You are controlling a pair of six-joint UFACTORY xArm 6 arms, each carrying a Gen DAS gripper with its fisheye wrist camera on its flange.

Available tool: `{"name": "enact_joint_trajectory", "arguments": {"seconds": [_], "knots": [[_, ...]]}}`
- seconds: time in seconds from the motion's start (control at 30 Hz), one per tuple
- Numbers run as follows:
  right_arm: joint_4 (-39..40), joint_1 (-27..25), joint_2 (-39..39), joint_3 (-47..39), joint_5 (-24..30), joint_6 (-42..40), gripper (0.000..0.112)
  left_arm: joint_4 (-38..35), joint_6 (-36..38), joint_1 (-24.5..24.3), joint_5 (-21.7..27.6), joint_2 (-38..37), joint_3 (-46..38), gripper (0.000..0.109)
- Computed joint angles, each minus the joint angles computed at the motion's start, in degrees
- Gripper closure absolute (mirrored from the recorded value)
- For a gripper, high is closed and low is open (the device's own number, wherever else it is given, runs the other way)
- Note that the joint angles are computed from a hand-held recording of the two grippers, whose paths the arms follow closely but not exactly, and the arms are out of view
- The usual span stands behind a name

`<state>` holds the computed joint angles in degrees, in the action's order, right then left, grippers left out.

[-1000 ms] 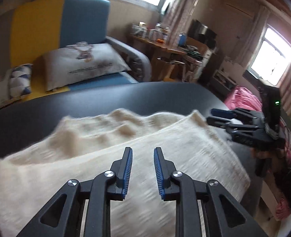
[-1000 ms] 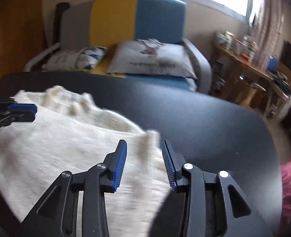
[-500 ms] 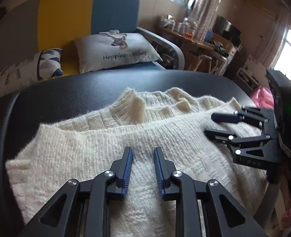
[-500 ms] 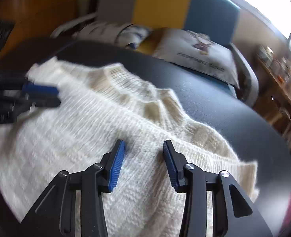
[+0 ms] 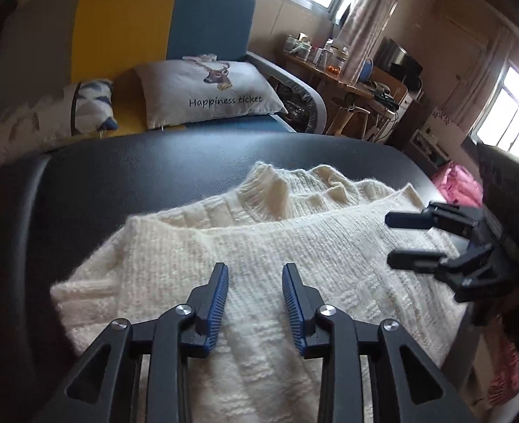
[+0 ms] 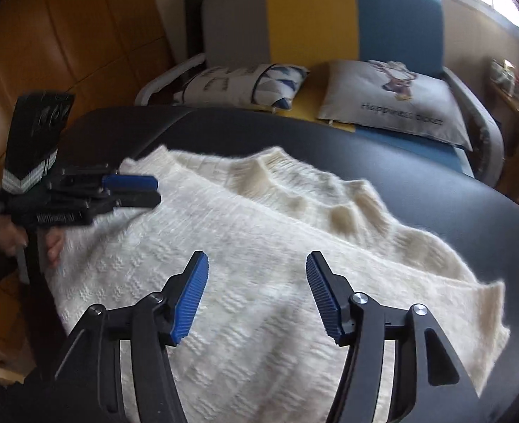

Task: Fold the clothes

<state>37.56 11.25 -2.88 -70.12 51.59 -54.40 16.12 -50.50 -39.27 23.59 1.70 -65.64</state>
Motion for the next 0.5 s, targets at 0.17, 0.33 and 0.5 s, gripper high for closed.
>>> {"name": "enact_joint_trajectory", "arguments": {"seconds": [0.17, 0.33, 0.5], "knots": [[-5.46, 3.26, -1.62, 5.02, -6.17, 0.98, 0.051, -1.88, 5.68, -1.00, 6.71, 3.93, -6.01, 0.061], [-5.78, 4.17, -3.08, 7.67, -9.88, -1.18, 0.061, 8.21, 3.30, -4.10, 15.33, 8.52, -13.12, 0.070], [-2.68, 2.95, -2.45, 6.81, -7.55, -1.34, 0.055, 12.97, -4.26, -4.29, 10.98, 6.81, -10.00, 0.099]]}}
